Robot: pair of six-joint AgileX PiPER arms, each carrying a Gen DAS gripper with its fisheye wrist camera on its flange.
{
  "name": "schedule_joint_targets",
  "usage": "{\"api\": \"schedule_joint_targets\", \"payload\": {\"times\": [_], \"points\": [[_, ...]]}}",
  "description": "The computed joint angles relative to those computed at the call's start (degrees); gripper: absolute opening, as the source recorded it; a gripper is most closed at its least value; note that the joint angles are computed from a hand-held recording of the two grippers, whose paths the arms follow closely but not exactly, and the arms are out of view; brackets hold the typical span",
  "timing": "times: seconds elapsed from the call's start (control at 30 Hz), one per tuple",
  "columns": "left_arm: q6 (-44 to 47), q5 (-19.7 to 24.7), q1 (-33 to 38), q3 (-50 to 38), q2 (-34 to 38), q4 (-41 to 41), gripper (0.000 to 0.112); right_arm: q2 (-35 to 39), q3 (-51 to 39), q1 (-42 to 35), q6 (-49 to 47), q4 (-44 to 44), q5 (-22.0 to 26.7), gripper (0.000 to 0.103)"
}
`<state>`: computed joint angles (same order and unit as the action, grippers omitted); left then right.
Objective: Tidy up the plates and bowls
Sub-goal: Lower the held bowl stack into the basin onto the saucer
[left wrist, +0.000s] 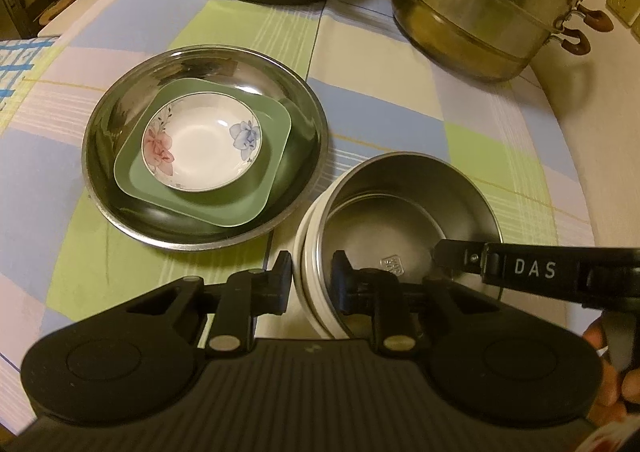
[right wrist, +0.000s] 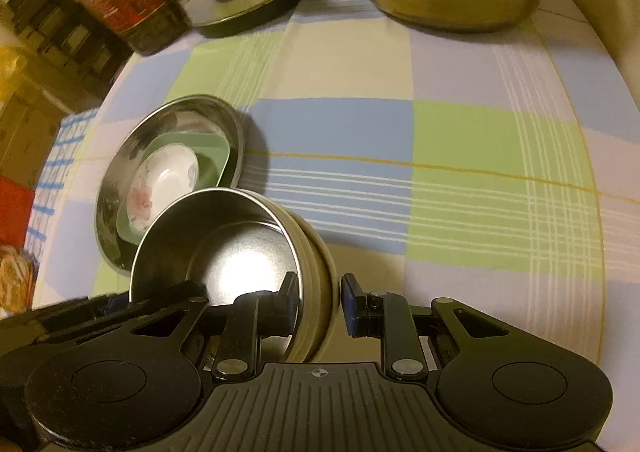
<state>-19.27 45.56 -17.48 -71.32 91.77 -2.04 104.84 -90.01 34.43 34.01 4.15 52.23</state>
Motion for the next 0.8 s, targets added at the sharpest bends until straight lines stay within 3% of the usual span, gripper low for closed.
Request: {"api": "schedule_joint_targets", "payload": {"times": [0.3,0.43,0.8], "points": [[0.17,-0.66,0.24,0.62,-0.37,-0.77,0.019,-1.84,2.99,1.94,10.14,-4.35,-2.70,0.023],[4.17,-0.14,1.72,0.17,-0.02,-3.82,0.019,-2.23,3.51,3.93,14.46,-8.74,-2.80,0.020],[8.56,1.98,2.66,-1.97,1.39,-5.74,0.019,-0.22,0.19,5.61,18.17,-11.89,0.61,0.017]]}}
